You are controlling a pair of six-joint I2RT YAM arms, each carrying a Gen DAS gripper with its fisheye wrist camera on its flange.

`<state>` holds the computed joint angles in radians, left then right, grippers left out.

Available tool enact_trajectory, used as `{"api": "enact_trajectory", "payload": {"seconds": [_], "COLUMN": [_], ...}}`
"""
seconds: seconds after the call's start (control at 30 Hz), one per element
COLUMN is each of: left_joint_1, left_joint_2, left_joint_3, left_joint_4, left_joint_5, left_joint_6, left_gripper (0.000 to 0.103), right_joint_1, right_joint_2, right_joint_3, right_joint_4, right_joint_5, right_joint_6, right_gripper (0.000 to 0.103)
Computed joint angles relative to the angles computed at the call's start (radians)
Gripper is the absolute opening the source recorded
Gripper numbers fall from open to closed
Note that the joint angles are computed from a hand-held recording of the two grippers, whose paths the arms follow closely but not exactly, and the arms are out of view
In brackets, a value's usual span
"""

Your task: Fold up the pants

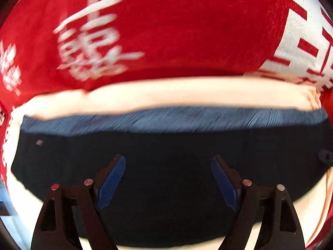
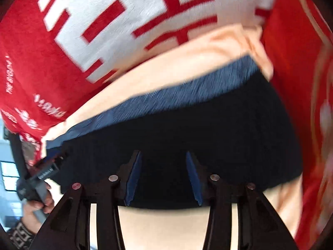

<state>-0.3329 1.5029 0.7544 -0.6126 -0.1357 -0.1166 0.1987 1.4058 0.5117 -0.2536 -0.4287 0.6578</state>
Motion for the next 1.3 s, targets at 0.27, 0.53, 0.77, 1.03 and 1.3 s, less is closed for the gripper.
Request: {"api": "enact_trajectory", "payload": {"seconds": [0.27, 0.53, 0.77, 1.03, 1.3], "left_joint_1": [0.532, 1.015, 1.18, 1.212, 1.208], "left_joint_2": [-0.171, 0.116, 0.356, 0.433, 0.388], "left_joint_3": [-0.093, 0.08, 0.258, 0.348, 0.312], "left_joint_4": [-0.052, 0.144, 0.123, 0.064, 0.088], "left_joint_5": [0.07, 0.127, 0.26, 0.316, 0.302], "left_joint_6": [0.477, 0.926, 1.115, 1.192, 1.234], "left_gripper": [0.085, 0.085, 0.089, 0.089, 0.089], "right_joint_1": [0.552, 0.889, 0.941, 0.884, 0.953], "right_joint_2": [-0.042, 0.512, 0.724, 0.711, 0.729], "right_joint_3": [-0.014, 0.381, 0.59, 0.687, 0.74], "right_joint_4": [0.259, 0.706, 0.781, 0.591, 0.403], "right_joint_5": [0.125, 0.213, 0.293, 0.27, 0.3], "right_joint_6": [0.55, 0.909, 0.997, 0.945, 0.963], "right_gripper": [0.048, 0.049, 0.049, 0.009, 0.008]}}
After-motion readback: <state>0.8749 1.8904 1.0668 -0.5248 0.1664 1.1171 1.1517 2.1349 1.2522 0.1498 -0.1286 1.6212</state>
